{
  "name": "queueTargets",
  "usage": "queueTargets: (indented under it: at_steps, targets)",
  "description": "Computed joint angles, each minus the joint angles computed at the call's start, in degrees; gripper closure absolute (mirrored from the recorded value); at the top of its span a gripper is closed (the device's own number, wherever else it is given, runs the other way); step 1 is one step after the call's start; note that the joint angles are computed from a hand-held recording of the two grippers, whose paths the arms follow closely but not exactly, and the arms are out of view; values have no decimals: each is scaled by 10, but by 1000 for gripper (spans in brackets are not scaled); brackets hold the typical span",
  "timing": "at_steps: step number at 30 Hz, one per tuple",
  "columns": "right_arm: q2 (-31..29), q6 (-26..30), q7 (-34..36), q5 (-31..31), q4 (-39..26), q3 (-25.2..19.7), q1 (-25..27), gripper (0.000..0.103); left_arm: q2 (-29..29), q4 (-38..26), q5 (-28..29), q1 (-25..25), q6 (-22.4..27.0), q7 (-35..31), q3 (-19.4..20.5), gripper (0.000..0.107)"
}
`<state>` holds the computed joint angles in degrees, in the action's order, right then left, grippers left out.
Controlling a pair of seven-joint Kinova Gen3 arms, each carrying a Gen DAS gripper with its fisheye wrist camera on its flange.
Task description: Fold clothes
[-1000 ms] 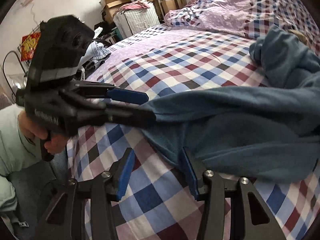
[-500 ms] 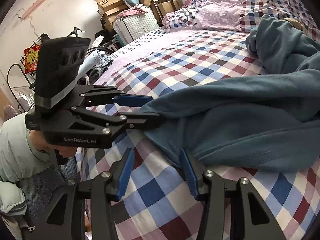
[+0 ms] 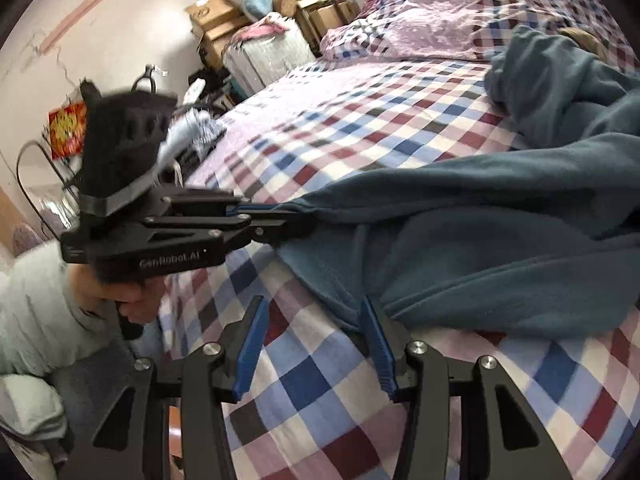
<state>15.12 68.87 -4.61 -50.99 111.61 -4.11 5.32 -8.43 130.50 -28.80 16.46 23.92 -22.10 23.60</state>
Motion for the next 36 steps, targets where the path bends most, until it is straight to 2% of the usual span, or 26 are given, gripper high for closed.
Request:
queueTargets:
  at_steps: [2,3,5,8,11,15,17,21,23,25,26,28,30,32,34,36]
  targets:
    - [-7,-5,22,-37,8,-6,45,51,-20,19,41,6,-42,-24,-36,103]
    - [-16,-22,33,-61,17,-13,72,51,-31,31,63,5,-65,-38,-51,103]
    - [-47,-69,55,-107,31,2,103,51,-50,51,108,15,-103,-68,-88,103]
    - [-78,-139,72,-177,55,67,89,51,-53,65,159,39,-128,-109,-133,103]
    - [-76,-208,63,-212,68,77,74,51,-53,76,209,72,-148,-150,-183,103]
    - [-74,-302,46,-205,75,69,38,53,-50,74,237,61,-146,-177,-174,103]
    - [-75,-346,50,-202,79,45,37,53,-50,76,253,62,-148,-195,-178,103]
    - [-75,-407,62,-197,86,24,13,54,-57,80,286,63,-148,-231,-186,103]
    - [-75,-438,64,-202,91,13,4,59,-60,83,304,69,-151,-251,-196,103]
    - [-75,-469,70,-214,96,3,-3,73,-61,87,325,81,-155,-272,-211,103]
    - [-74,-481,64,-211,96,-2,-5,76,-62,88,335,86,-157,-283,-217,103]
    - [-69,-483,37,-188,90,8,-19,91,-64,91,352,94,-161,-304,-228,103]
    - [-69,-473,41,-195,89,-1,-4,99,-66,92,370,102,-163,-322,-237,103]
    - [-77,-455,75,-235,94,-10,18,100,-67,95,388,108,-168,-339,-245,103]
    - [-92,-421,101,-282,97,0,40,100,-72,100,410,121,-178,-357,-263,103]
    - [-108,-385,117,-326,100,33,46,100,-82,110,429,136,-197,-367,-284,103]
